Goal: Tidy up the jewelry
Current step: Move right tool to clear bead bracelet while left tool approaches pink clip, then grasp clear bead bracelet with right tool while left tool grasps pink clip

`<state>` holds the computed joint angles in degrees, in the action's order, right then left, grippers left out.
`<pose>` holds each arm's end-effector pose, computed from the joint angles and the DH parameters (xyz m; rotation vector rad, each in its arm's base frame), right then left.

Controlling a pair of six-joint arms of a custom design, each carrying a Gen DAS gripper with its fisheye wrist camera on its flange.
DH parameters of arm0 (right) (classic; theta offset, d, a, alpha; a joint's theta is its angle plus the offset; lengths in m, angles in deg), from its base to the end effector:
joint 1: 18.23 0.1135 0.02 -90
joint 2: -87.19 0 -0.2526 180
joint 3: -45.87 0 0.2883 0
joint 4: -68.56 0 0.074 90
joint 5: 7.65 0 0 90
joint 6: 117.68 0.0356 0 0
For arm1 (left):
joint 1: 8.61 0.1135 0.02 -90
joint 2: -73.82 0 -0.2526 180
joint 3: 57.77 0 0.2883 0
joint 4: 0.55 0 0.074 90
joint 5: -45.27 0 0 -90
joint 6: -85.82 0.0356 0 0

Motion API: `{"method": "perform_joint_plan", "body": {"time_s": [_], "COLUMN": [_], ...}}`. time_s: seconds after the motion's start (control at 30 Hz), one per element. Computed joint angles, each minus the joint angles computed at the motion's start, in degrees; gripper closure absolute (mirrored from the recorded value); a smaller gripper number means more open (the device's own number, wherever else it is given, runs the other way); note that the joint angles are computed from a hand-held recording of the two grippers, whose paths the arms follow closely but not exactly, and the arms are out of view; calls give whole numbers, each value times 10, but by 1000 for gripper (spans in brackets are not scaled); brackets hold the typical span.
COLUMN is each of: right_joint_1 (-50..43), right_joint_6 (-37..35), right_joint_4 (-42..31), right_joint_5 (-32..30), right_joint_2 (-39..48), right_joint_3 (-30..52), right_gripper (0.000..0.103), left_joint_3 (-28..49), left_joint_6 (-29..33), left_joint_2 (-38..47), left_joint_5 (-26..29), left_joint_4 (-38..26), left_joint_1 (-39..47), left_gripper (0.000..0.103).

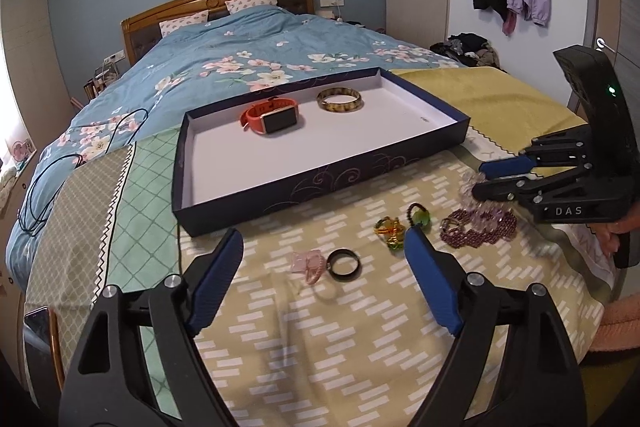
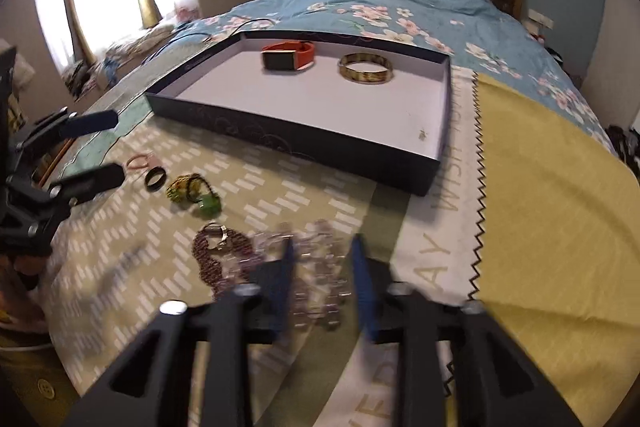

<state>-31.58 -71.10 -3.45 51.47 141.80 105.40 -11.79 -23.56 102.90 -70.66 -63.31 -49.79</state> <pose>0.2004 -0.0288 0.2478 -0.7890 2.3945 0.3692 0.1223 -0.0863 0.2440 0.2205 2.2616 -0.0127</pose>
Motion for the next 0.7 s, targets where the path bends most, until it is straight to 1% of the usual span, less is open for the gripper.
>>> {"method": "perform_joint_plan", "body": {"time_s": [0.03,0.13,0.23,0.3,0.37,0.4,0.47,0.57,0.67,0.7], "right_joint_1": [-2,-9,-28,-39,-46,-47,-43,-36,-41,-42], "right_joint_6": [-3,-11,-19,-21,-23,-24,-23,-16,-18,-18], "right_joint_4": [-3,-9,-25,-35,-46,-51,-53,-51,-64,-66], "right_joint_5": [-2,-11,-39,-59,-77,-83,-88,-87,-103,-107], "right_joint_2": [2,4,7,6,7,7,2,0,6,6], "right_joint_3": [2,5,16,26,37,41,44,42,49,52], "right_gripper": [89,89,89,90,97,97,97,97,97,97], "left_joint_3": [0,-1,-1,0,0,0,0,-2,-5,-7], "left_joint_6": [1,13,29,41,52,58,58,56,55,55], "left_joint_2": [-2,-6,-4,5,14,19,27,40,48,45], "left_joint_5": [4,21,53,76,98,110,109,110,129,137], "left_joint_4": [-3,-10,-13,-12,-9,-7,-5,-3,0,0], "left_joint_1": [6,39,86,113,132,138,126,111,120,127], "left_gripper": [22,26,34,45,50,53,59,70,87,91]}}
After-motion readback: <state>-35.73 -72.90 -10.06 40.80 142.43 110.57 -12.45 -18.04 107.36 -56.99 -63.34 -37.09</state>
